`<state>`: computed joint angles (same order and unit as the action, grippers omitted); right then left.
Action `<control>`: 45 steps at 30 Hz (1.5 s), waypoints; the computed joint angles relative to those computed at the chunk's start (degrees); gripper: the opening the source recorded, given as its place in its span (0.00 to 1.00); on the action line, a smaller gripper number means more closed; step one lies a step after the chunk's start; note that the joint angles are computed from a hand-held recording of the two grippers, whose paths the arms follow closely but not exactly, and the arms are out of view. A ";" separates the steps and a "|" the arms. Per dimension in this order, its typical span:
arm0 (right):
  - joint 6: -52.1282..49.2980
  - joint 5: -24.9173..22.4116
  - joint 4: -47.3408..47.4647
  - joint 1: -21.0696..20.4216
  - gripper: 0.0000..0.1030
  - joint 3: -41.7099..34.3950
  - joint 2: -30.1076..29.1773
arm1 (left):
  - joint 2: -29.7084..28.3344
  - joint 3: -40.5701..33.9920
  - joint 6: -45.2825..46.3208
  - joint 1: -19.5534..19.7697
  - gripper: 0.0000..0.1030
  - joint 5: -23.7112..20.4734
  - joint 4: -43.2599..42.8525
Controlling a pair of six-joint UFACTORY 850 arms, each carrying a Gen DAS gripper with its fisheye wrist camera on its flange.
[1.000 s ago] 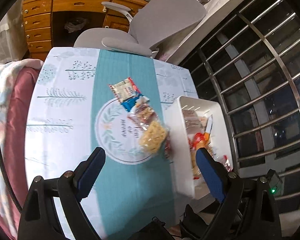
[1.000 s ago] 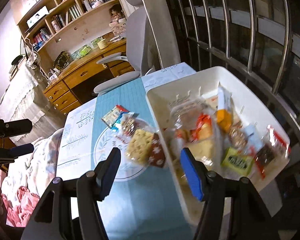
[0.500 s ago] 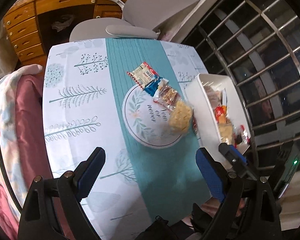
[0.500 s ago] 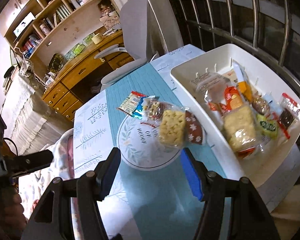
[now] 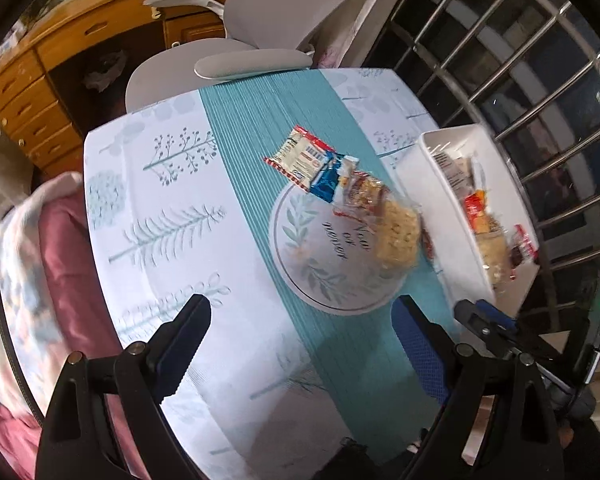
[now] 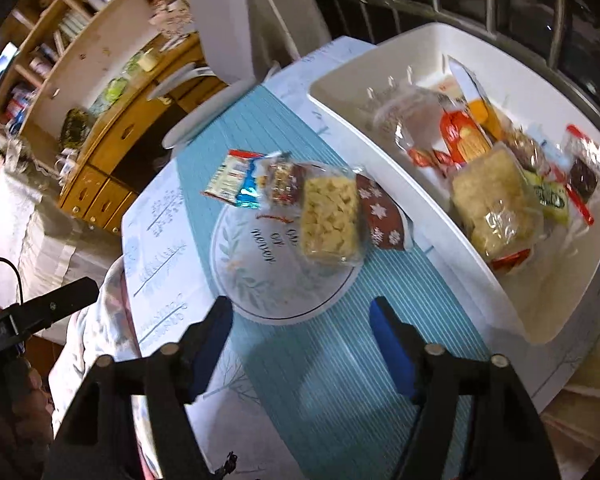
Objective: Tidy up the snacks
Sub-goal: 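Withdraw both tools from the tray toward the remaining snacks, then grasp the red-white LIPO bag with the left tool while the right tool grasps the puffed corn bag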
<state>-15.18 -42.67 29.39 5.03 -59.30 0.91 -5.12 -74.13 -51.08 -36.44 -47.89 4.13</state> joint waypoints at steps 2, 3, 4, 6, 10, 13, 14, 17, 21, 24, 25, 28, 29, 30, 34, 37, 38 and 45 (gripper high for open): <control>0.77 0.04 0.33 -0.22 0.73 0.00 -0.92 | -1.62 -1.27 1.96 0.77 0.88 -0.93 -0.35; 1.19 0.15 0.41 -0.25 0.73 0.02 -1.44 | -3.06 -2.52 2.47 1.17 0.88 -2.18 0.40; 2.18 0.56 -0.36 -0.05 0.73 -0.02 -1.87 | -4.23 -3.54 2.67 1.46 0.88 -3.19 1.14; 4.23 2.64 -2.31 0.54 0.73 0.31 -2.41 | -6.42 -5.43 3.99 2.29 0.88 -4.47 1.40; 4.77 5.72 -2.93 1.20 0.73 0.55 -3.42 | -10.94 -9.30 7.96 4.24 0.88 -5.13 1.28; 4.86 8.88 -3.12 1.85 0.73 0.97 -4.12 | -14.47 -12.12 11.10 5.72 0.88 -5.25 0.24; 4.95 9.60 -3.30 2.00 0.73 1.05 -4.28 | -15.42 -12.80 11.90 6.09 0.88 -5.15 -0.41; 5.67 12.36 -4.45 2.70 0.73 1.38 -5.22 | -19.16 -15.72 14.26 7.03 0.88 -5.39 -0.59; 5.56 14.30 -4.62 3.17 0.73 1.48 -6.84 | -23.28 -18.61 16.68 7.84 0.88 -5.11 -1.37; 5.44 16.12 -4.94 3.82 0.73 1.36 -7.81 | -25.72 -20.19 17.25 8.19 0.88 -4.88 -1.85; 6.48 16.77 -6.15 4.07 0.73 1.41 -7.92 | -26.40 -20.64 17.70 8.31 0.88 -4.88 -2.23; 7.58 20.04 -9.68 5.14 0.73 1.87 -8.12 | -28.39 -22.13 17.62 8.15 0.88 -4.90 -0.89; 8.19 20.59 -10.94 5.50 0.73 1.80 -8.38 | -28.88 -22.46 17.35 8.18 0.88 -4.80 -0.73; 9.15 21.06 -12.26 5.78 0.73 1.60 -8.79 | -29.43 -22.85 17.25 8.33 0.88 -4.72 -1.19; 11.92 23.16 -15.59 6.12 0.73 1.71 -9.13 | -30.91 -23.98 16.63 8.55 0.88 -4.20 -0.93; 15.23 24.56 -19.78 6.71 0.73 1.42 -9.77 | -32.37 -25.40 16.63 8.47 0.88 -4.52 -0.29; 17.72 25.27 -22.94 7.07 0.73 1.31 -10.02 | -32.98 -26.02 16.99 8.41 0.88 -4.71 -0.29; 30.36 27.85 -38.57 8.83 0.73 0.20 -11.72 | -35.88 -29.68 15.88 8.29 0.88 -4.15 1.29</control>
